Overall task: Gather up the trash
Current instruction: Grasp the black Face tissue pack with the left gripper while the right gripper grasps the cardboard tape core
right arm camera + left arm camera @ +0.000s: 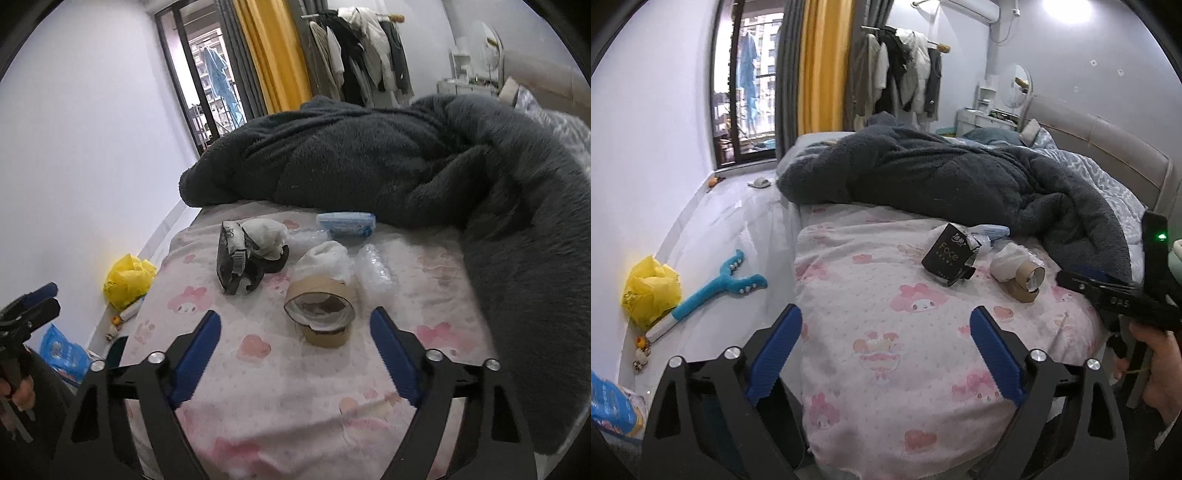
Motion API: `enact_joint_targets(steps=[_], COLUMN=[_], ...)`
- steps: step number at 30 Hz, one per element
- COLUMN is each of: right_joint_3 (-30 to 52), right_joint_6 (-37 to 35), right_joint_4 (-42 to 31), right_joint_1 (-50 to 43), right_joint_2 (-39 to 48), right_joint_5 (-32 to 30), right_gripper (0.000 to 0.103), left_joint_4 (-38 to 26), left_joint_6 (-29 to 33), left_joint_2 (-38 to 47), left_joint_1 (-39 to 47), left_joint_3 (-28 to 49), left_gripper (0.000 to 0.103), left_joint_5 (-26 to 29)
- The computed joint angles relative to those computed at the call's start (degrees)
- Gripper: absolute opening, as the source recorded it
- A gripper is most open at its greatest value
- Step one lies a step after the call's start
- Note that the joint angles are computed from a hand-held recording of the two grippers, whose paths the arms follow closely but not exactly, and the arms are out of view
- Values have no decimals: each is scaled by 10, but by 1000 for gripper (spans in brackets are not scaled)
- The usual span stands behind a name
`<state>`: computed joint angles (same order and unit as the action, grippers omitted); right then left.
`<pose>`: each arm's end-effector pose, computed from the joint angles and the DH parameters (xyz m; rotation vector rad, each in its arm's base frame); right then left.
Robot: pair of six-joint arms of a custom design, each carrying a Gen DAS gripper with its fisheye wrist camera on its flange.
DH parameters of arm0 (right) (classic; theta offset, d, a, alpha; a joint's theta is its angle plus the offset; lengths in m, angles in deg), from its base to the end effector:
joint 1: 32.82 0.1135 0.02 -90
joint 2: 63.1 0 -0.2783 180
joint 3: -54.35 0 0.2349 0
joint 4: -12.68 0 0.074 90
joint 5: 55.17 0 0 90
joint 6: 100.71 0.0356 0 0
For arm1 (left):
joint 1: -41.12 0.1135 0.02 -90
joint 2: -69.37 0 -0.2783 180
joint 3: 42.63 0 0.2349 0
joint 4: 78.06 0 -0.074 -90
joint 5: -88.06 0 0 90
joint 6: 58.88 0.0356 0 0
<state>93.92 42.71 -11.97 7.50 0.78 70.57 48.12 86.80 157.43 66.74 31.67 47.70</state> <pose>0.1500 0.1000 0.1891 0.5185 2.1711 0.1169 0.2604 0.0948 0.2461 0.7827 2.1196 -0.4990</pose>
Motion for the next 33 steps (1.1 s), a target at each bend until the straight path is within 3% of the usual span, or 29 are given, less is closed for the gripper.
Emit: enact_joint_targets(steps=[4,13,19,22,27,33], right_joint_3=[-15,3,19,31,47,64], right_joint_6=[-32,-44,-23,-18,-18,-28], right_joint_4=[79,135,112,100,87,57], right_joint_1=[-65,-127,-132,-136,-147,-142], right_joint_2=[42,134,143,158,172,185], right_joint_5=[-64,-98,-103,-106,-112,-103], right_gripper=[77,74,70,70,59,57], left_joint_4=[-26,-7,-43,-56,-55,-69], left_joint_6=[-1,14,79,90,109,114], left_joint_2=[47,85,130,155,188,230], left_joint_1=[-31,-103,-155,-174,-206,-232], left_joint_3=[46,84,133,154,175,199], left_gripper=[92,78,75,75,75,77], left_joint_5=[9,-9,-20,-23,-31,-44])
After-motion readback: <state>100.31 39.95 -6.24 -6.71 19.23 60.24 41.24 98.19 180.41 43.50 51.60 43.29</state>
